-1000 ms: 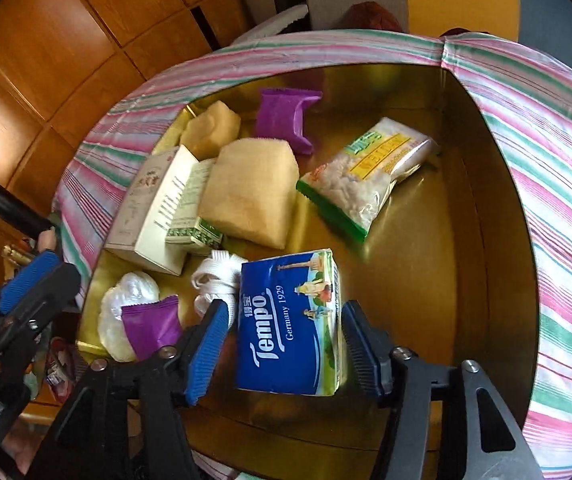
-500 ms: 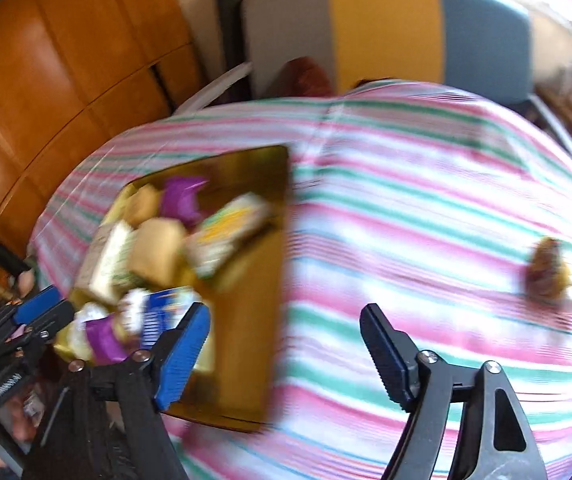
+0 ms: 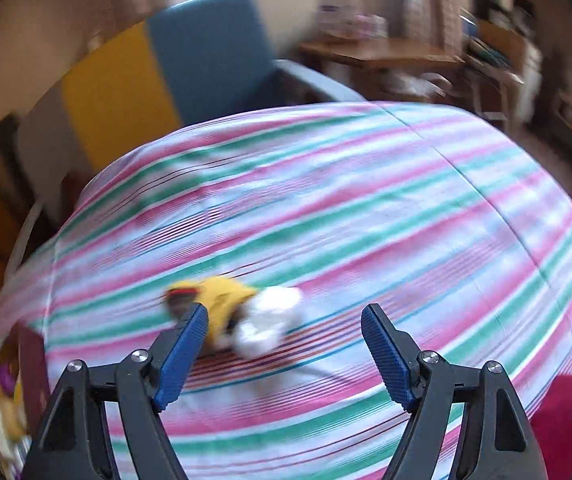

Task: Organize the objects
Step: 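Move both grippers back toward the yellow knitted bundle and plastic bag, then grasp the yellow knitted bundle with the left gripper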

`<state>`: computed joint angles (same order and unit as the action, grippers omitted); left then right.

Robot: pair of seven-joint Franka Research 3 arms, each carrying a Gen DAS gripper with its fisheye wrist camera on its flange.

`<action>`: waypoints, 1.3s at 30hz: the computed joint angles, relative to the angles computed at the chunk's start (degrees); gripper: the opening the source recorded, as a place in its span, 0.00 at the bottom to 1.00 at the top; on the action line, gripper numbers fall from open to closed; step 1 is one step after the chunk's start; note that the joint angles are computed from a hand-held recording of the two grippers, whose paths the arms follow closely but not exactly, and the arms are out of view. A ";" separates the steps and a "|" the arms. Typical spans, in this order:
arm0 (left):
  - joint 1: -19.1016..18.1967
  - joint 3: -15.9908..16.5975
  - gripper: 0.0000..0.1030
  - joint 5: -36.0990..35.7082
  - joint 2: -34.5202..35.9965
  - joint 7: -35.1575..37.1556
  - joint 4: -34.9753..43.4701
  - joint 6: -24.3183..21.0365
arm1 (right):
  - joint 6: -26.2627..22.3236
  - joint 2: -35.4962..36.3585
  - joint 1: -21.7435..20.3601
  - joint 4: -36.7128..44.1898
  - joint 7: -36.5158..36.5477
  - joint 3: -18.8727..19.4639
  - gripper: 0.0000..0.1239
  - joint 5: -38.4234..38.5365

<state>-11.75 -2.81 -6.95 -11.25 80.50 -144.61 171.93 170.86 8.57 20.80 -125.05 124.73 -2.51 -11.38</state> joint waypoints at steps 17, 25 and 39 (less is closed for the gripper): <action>5.32 -12.07 0.75 -13.06 34.66 8.83 39.34 -11.64 | 1.14 -0.18 -9.26 -1.18 -32.18 10.69 0.67 48.17; 5.17 -13.35 0.79 -4.31 47.58 -0.05 54.94 -15.78 | -1.00 0.56 -8.33 0.32 -37.12 9.86 0.67 53.30; 10.15 -16.67 0.36 2.13 31.42 0.88 28.90 -1.58 | -2.67 1.09 -7.26 0.97 -35.18 8.34 0.64 48.61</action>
